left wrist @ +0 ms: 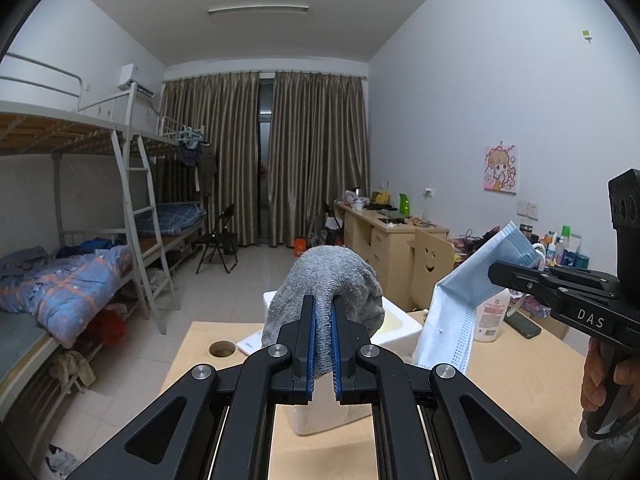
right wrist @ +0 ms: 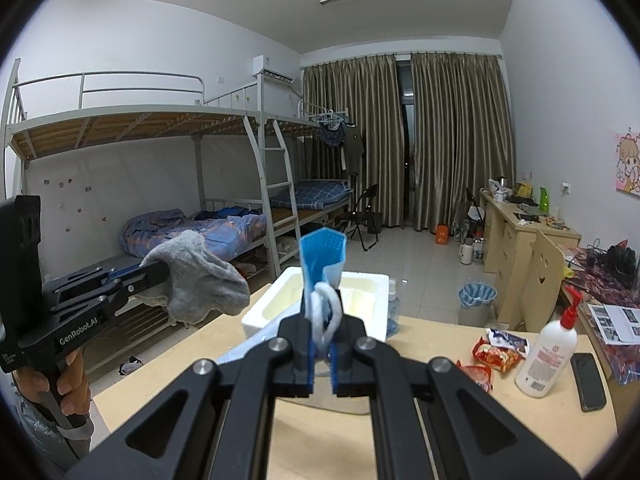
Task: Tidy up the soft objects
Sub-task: 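Lift the grey sock and face mask and carry them over the white foam box, then open the left tool to drop the grey sock into the box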
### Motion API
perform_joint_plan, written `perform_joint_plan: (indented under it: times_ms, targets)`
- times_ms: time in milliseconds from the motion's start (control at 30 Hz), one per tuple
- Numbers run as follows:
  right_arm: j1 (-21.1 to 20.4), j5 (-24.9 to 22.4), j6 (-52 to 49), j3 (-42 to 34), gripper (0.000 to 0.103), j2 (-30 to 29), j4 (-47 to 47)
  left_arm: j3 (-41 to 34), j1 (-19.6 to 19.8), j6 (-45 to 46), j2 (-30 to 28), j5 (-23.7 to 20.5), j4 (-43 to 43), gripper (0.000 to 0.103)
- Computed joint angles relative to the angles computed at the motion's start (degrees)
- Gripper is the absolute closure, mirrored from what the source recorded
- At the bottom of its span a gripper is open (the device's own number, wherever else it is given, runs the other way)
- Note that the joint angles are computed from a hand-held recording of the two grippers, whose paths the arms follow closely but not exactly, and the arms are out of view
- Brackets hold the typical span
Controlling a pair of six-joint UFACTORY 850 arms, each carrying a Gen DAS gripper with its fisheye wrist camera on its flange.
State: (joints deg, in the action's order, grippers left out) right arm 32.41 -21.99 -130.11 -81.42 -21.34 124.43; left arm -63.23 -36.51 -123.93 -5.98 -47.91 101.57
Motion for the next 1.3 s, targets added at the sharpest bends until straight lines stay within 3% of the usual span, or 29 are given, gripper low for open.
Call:
perform_joint_plan:
  times_ms: [700,1067,1300]
  targets:
    - [-0.4,3.6,12.6,-12.1,0.095,-8.2,-11.4,-8.7,9.1,1.1,-7.6,11.9,2.8,0.096]
    - [-1.1,3.9,25.5,-20.3,0.095,-13.7,-24.4,-14.2,12.3,4.2,-12.4,16.7,0.8,0.096]
    - [-1.5,4.8,29.4,-22.8,0.095,-15.4,-27.8,-17.9,14.7,6.5,-15.7,22.9,-0.6,0.094]
